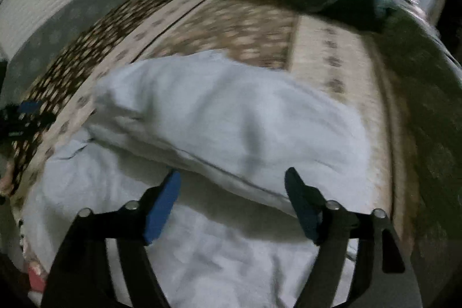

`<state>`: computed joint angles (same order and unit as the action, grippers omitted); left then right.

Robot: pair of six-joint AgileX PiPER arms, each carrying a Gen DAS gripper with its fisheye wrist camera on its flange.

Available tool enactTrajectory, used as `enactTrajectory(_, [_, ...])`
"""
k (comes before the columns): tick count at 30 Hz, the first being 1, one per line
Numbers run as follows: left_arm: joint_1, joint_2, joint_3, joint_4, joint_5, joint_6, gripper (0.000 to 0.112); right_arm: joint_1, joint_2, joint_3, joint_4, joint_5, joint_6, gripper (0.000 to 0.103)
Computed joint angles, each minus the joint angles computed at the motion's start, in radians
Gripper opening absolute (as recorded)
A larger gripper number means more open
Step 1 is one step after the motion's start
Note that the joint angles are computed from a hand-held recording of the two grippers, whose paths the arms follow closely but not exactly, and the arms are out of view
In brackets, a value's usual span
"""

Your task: Fold large clothes

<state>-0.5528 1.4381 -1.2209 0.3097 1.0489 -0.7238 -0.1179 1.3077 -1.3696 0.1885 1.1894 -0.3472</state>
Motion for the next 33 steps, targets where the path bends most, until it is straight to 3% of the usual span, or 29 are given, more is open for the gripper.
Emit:
enactTrajectory(5, [-0.081,0.137,-0.141,0.000,0.006,-0.006,0.100,-0.297,-0.028,0.052,0.158,0.027,-0.222,0.086])
enactTrajectory(9, [-0.086,0.318,-0.312,0.026,0.046,0.030,0.100,-0.410,-0.036,0.106,0.206,-0.006,-0.323,0.086])
enactTrajectory(11, [-0.053,0.362,-0.346,-0.016,0.016,0.069,0.099,-0.455,-0.038,0.136,0.226,-0.025,-0.351,0.086])
enactTrajectory(15, [0.017,0.406,-0.368,-0.187,-0.065,0.197,0.060,-0.520,-0.015,0.179,0.274,-0.044,-0.380,0.086])
enactTrajectory(18, [-0.007,0.436,-0.383,-0.188,-0.073,0.216,0.044,-0.531,0.006,0.200,0.306,-0.067,-0.358,0.086])
enactTrajectory(19, [-0.008,0.434,-0.378,-0.201,-0.087,0.227,0.027,-0.528,0.015,0.204,0.317,-0.079,-0.338,0.086])
enactTrajectory(21, [-0.023,0.422,-0.367,-0.185,-0.106,0.216,0.010,-0.526,0.024,0.214,0.343,-0.090,-0.318,0.086])
enactTrajectory(22, [-0.031,0.420,-0.366,-0.157,-0.105,0.201,0.007,-0.519,0.030,0.216,0.358,-0.095,-0.304,0.086])
enactTrajectory(26, [-0.031,0.333,-0.312,-0.034,-0.114,0.112,0.007,-0.452,0.005,0.232,0.342,-0.156,-0.287,0.086])
enactTrajectory(33, [0.023,0.120,-0.067,-0.017,-0.165,0.083,0.005,-0.376,-0.004,0.257,0.363,-0.209,-0.269,0.086])
